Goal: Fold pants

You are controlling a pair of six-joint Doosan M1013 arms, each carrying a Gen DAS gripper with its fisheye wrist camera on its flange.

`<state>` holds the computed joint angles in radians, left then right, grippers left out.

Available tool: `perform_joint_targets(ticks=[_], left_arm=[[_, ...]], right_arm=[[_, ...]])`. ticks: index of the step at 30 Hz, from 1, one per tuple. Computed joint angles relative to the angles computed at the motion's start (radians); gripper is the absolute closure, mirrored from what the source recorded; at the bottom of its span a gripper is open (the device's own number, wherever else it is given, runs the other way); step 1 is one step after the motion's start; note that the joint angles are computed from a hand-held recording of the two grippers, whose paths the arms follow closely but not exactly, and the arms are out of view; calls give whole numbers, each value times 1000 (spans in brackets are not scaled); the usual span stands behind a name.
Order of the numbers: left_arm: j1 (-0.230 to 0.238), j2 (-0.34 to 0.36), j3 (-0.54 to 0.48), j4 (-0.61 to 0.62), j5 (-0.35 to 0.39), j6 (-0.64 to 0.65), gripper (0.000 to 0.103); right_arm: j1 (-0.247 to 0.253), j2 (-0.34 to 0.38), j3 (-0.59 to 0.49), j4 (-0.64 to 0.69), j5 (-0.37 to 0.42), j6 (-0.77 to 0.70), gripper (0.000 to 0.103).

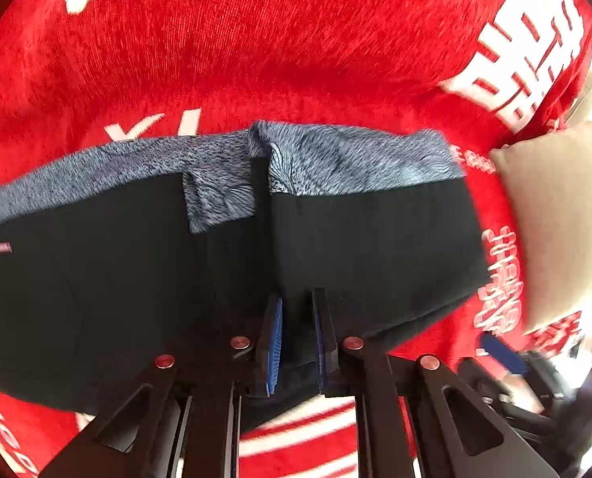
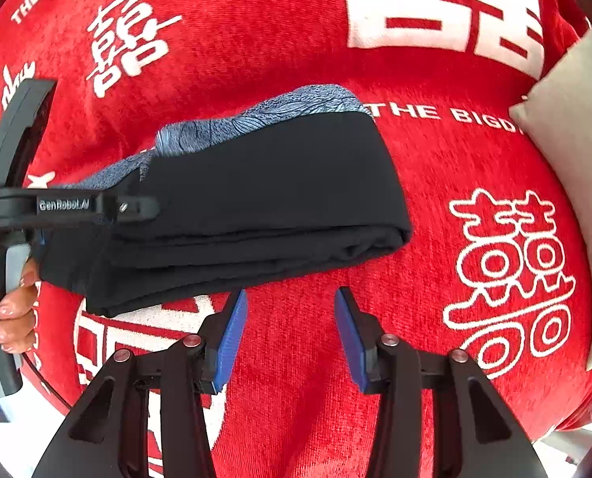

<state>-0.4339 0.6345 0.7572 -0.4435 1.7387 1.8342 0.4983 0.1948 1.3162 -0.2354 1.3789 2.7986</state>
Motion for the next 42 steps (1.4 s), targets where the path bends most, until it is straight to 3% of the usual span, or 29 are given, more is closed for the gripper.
perform_joint_targets(ticks=[1, 7, 10, 16, 21, 24, 26, 31, 36, 42], left_arm=[[5, -2, -3, -23, 4, 2, 99], [6, -55, 92, 81, -31, 71, 98], [19, -73, 158, 55, -92, 63, 98], [18, -91, 159, 82, -114, 40, 97], [5, -85, 107, 139, -82, 20, 97], [-8, -79, 84, 135, -103, 2, 97], [-25, -78, 79, 149, -135, -6, 97], [-73, -58, 81, 245, -192, -88, 97], [-76, -33, 92, 295, -207, -152, 97], [-86, -44, 121, 315, -262, -106, 97]], right_arm=[[-1, -4, 4, 1, -4, 6, 56], [5, -20, 17, 3, 2, 13, 56], [4, -20, 27, 26, -7, 1, 56], [-5, -39, 50, 44, -45, -11, 56], [-55, -66, 66, 27, -73, -18, 56], [-103, -67, 65, 31, -87, -47, 56], [-133, -59, 61, 40, -97, -71, 65], [-207, -10, 32, 105, -123, -171, 66], [-234, 43, -5, 145, -138, -256, 66], [-235, 100, -19, 122, -90, -316, 61]])
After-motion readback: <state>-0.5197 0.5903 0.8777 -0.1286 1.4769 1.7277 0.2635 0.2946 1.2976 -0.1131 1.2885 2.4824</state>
